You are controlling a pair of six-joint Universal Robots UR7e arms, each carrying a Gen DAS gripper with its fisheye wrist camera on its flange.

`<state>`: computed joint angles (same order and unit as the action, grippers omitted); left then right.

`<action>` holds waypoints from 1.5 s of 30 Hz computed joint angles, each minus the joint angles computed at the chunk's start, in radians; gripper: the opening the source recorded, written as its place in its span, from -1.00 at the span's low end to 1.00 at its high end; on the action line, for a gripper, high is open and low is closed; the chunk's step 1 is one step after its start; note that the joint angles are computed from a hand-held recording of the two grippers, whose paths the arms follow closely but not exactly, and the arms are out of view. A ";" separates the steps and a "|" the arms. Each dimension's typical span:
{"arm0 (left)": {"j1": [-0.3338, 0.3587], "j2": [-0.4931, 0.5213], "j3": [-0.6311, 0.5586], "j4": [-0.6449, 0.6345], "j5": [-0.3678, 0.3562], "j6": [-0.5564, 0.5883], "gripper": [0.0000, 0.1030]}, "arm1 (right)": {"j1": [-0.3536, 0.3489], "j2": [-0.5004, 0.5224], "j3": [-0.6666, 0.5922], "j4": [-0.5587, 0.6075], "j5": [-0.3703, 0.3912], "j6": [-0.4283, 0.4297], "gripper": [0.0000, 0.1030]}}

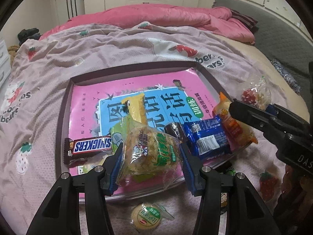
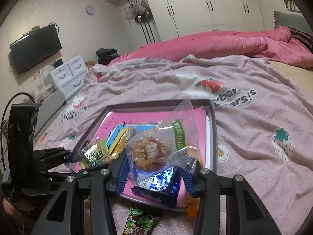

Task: Organize snacks
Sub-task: 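Lower cookie bag into tray, open left tool while right tool releases candy bag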

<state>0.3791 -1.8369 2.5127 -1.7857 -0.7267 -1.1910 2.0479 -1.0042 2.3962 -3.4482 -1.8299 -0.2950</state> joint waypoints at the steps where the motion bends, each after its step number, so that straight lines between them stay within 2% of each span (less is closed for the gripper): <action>1: 0.003 0.001 0.003 -0.008 -0.001 0.005 0.06 | 0.000 0.002 -0.002 0.012 0.001 -0.004 -0.08; 14: 0.012 0.026 0.005 -0.014 -0.012 0.006 0.06 | 0.008 0.044 -0.020 0.092 -0.056 -0.009 -0.07; 26: 0.017 0.032 0.004 -0.006 -0.011 0.006 0.06 | 0.011 0.059 -0.028 0.126 -0.058 -0.018 -0.06; 38: 0.019 0.037 0.002 -0.014 0.002 0.006 0.10 | 0.019 0.059 -0.030 0.115 -0.093 0.002 0.04; 45: 0.022 0.027 0.000 -0.020 -0.001 -0.004 0.21 | 0.014 0.021 -0.014 0.096 -0.078 0.024 0.14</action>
<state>0.4006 -1.8103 2.5123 -1.8053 -0.7276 -1.1948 2.0620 -0.9834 2.3818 -3.3526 -1.9076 -0.2706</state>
